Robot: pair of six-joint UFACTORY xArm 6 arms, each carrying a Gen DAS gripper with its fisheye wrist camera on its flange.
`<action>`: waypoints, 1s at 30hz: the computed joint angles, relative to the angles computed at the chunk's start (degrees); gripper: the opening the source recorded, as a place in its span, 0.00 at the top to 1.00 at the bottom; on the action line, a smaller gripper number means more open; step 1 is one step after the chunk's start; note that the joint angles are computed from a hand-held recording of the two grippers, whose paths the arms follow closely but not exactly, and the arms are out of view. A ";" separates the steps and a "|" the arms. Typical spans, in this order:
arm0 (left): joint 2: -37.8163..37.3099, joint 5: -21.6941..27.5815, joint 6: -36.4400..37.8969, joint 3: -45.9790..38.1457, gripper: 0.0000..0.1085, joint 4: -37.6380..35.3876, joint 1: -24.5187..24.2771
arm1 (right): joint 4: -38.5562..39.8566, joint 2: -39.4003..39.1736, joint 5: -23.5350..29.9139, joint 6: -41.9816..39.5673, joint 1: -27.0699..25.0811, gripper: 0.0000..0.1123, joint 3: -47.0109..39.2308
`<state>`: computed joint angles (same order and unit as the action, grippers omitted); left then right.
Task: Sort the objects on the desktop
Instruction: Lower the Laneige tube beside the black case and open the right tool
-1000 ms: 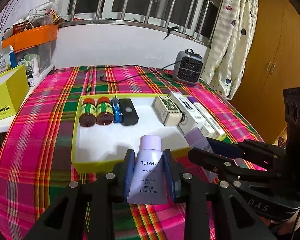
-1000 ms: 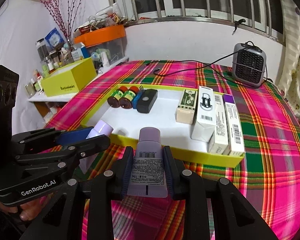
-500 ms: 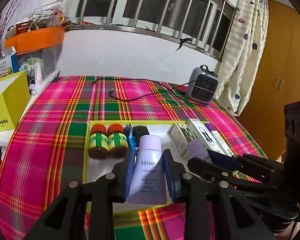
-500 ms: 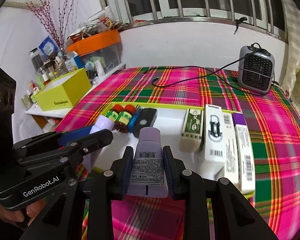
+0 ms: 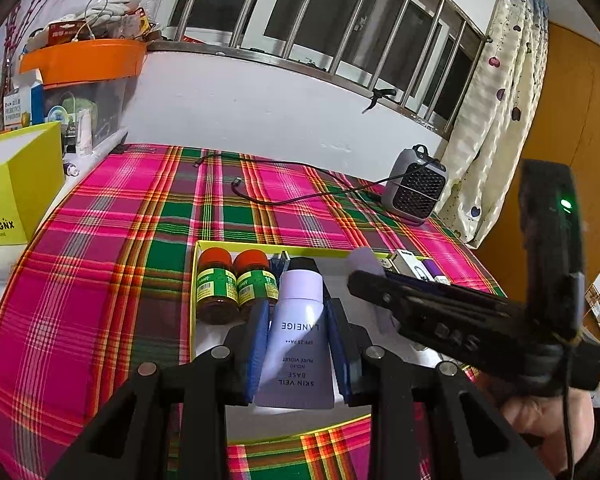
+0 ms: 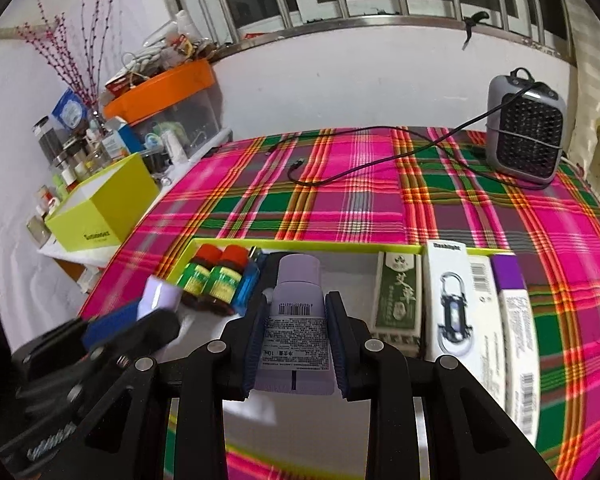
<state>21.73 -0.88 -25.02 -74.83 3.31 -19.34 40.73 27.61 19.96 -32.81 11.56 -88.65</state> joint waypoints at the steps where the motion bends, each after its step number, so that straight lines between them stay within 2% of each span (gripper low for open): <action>1: 0.01 -0.14 0.99 0.11 0.72 -1.16 -0.11 | -1.26 0.73 0.11 1.30 0.02 0.72 -0.89; 5: 0.04 -0.51 7.86 0.34 0.72 -9.15 -0.82 | -5.19 2.95 0.59 5.33 -0.04 0.72 -3.46; 12: 0.13 -0.52 14.73 0.10 0.72 -17.10 -1.44 | -7.72 6.29 3.20 9.72 -0.55 0.72 -7.40; 23: 0.03 -0.78 16.24 0.41 0.72 -18.55 -1.81 | -5.99 9.56 7.74 10.62 -1.33 0.72 -12.93; 30: -0.20 -1.25 15.39 0.86 0.72 -17.54 -1.82 | -0.65 5.66 4.95 4.20 -1.22 0.72 -8.18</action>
<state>21.53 -2.13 -9.63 -73.97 -14.24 -21.17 40.08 33.27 24.91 -28.62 10.34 -96.82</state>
